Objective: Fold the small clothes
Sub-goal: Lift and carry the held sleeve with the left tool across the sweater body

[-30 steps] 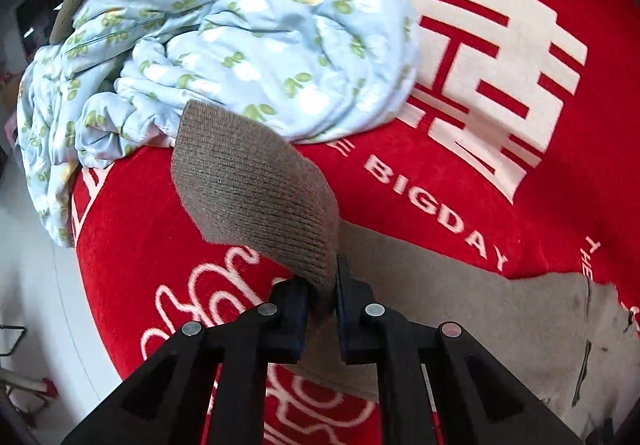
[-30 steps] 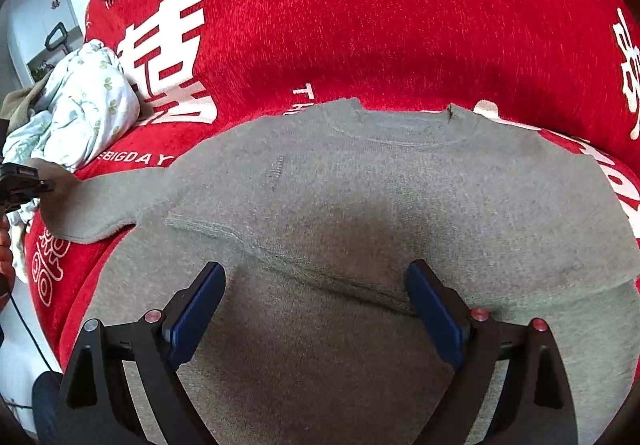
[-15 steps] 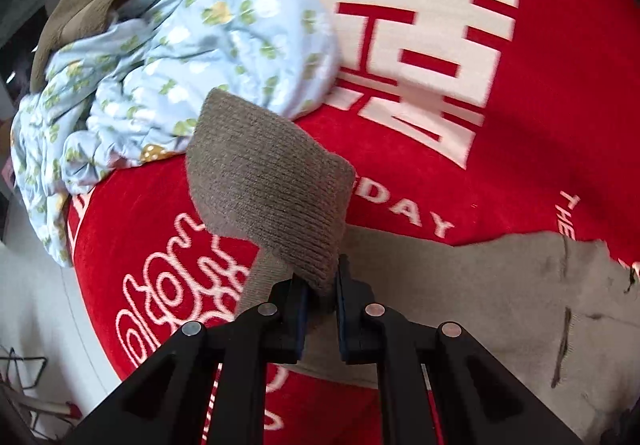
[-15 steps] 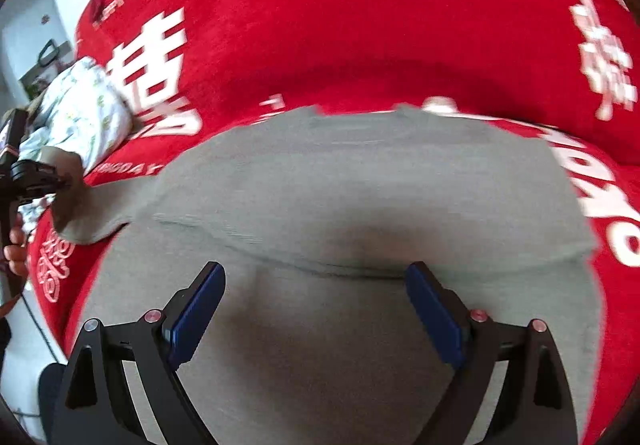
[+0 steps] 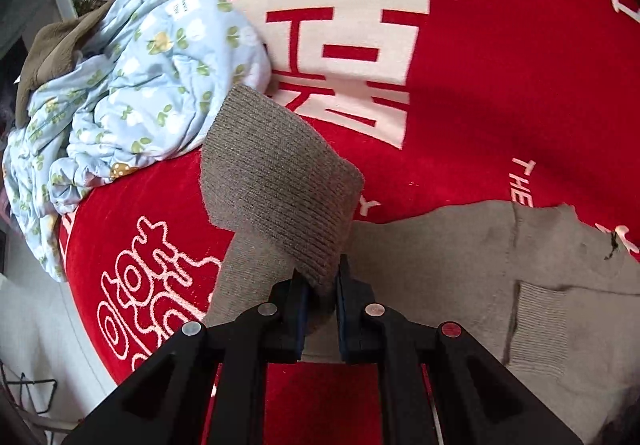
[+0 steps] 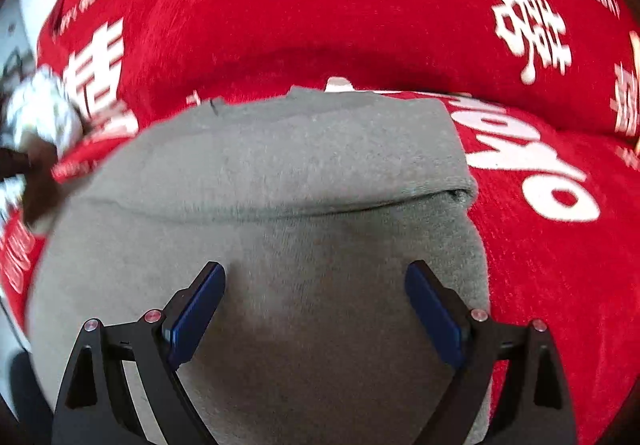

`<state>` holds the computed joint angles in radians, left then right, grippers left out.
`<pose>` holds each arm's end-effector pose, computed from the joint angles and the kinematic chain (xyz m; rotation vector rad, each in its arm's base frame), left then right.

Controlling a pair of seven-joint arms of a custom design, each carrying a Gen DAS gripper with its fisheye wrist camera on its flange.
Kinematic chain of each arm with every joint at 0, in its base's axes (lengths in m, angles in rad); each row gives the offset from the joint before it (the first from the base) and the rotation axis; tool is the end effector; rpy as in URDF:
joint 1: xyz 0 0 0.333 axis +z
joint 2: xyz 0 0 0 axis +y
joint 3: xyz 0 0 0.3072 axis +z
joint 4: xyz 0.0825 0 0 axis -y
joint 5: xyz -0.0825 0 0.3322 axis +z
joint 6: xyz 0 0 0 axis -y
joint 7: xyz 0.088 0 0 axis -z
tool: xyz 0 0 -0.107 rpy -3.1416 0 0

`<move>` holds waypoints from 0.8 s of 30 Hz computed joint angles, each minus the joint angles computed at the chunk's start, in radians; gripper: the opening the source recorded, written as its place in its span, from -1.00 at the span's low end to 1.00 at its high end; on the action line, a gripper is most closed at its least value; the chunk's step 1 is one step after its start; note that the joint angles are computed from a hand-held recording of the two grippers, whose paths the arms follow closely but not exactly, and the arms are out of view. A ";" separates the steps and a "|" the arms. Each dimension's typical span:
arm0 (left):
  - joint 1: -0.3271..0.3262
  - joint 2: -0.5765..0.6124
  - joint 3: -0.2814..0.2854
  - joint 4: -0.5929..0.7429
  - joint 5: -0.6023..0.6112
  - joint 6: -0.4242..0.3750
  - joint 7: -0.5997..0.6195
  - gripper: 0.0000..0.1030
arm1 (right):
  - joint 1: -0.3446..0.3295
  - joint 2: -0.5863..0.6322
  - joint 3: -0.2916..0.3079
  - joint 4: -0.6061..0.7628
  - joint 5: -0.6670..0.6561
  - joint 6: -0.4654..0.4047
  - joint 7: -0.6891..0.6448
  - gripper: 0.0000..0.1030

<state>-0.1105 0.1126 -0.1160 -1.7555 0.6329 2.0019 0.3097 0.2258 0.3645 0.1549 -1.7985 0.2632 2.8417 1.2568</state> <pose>0.5573 -0.0887 0.5274 -2.3699 0.9557 -0.1405 0.6061 0.2142 0.4457 -2.0932 1.3272 -0.3964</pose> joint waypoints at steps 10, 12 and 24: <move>-0.046 0.080 -0.006 0.135 -0.014 -0.059 0.021 -0.75 | 0.033 -0.007 -0.031 -0.032 -0.133 0.049 0.094 0.84; -0.060 0.096 -0.004 0.163 -0.011 -0.070 0.027 -0.75 | 0.042 -0.006 -0.041 -0.032 -0.146 0.052 0.104 0.84; -0.127 0.192 0.008 0.321 -0.029 -0.121 0.061 -0.75 | 0.039 -0.009 -0.037 -0.035 -0.148 0.053 0.106 0.84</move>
<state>-0.2370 0.3041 -0.1076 -1.4343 0.6041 1.8810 0.3706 0.2643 0.3554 0.1176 -1.8333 0.1157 2.8946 1.3625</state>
